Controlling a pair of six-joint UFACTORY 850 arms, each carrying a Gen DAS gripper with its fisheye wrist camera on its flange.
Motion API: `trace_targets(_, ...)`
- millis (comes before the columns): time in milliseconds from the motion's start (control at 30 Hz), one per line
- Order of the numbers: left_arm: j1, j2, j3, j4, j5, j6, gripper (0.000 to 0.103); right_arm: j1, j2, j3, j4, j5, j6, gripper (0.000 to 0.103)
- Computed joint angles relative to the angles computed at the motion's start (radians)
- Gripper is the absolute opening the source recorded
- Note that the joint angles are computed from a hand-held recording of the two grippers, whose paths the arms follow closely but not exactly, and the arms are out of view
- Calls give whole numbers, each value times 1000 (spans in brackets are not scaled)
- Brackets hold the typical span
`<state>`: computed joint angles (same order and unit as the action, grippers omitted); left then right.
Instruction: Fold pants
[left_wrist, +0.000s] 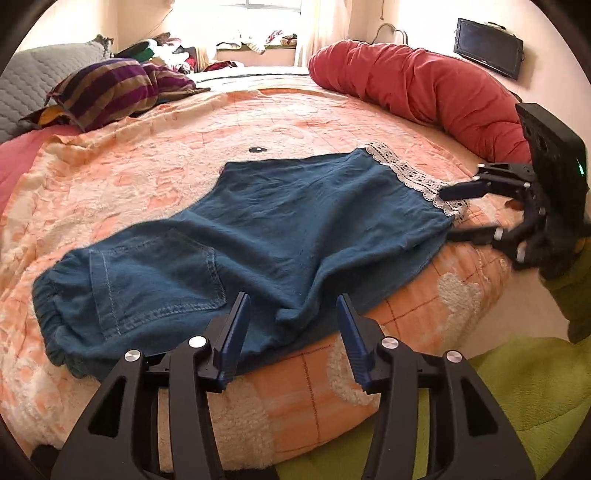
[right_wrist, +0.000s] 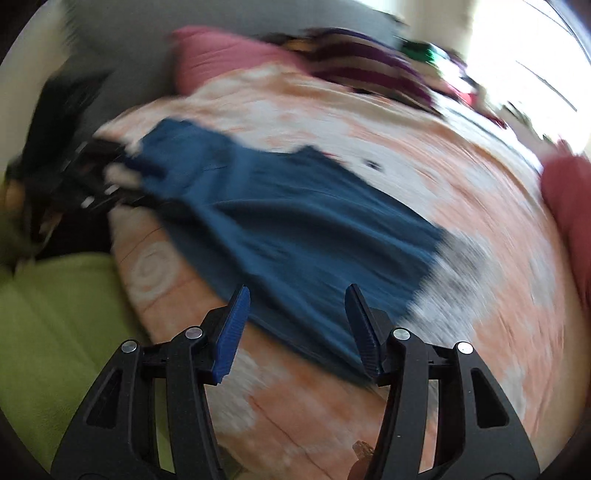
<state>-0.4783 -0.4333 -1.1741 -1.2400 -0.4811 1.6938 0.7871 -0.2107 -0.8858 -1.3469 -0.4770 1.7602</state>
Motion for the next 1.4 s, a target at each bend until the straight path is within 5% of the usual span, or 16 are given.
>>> trace_targets(200, -31, -30, -13, 60, 40, -47, 46, -12, -81, -74, 78, -2, -219, 32)
trace_targets(400, -30, -67, -46, 139, 33, -133, 11, -58, -77, -50, 122, 118, -234, 4)
trace_targets(667, 5, -66, -53, 170, -47, -128, 11, -52, -49, -8, 104, 179, -214, 4)
trace_targets(767, 27, -53, -48, 127, -78, -93, 22, -68, -10, 22, 44, 212, -113, 9)
trace_targets(900, 73, -8, -19, -23, -89, 20, 63, -76, 89, 103, -129, 168, 142, 27)
trace_targets(1033, 115, 9, -20, -146, -26, 15, 82, -100, 146, 154, -132, 107, 239, 29)
trace_targets(1167, 124, -18, -56, -60, 162, -256, 84, -119, 162, 177, -110, 101, 255, 31)
trace_targets(1200, 130, -32, -67, -32, 186, -335, 92, -122, 161, 180, -107, 105, 253, 32)
trace_targets(1233, 137, -43, -77, -35, 184, -372, 98, -124, 158, 180, -93, 107, 240, 33)
trace_targets(1333, 155, -88, -115, -47, 126, -448, 98, -132, 147, 180, -54, 118, 213, 37)
trace_targets(1400, 135, -97, -117, -27, 166, -445, 93, -133, 137, 174, -9, 111, 173, 40)
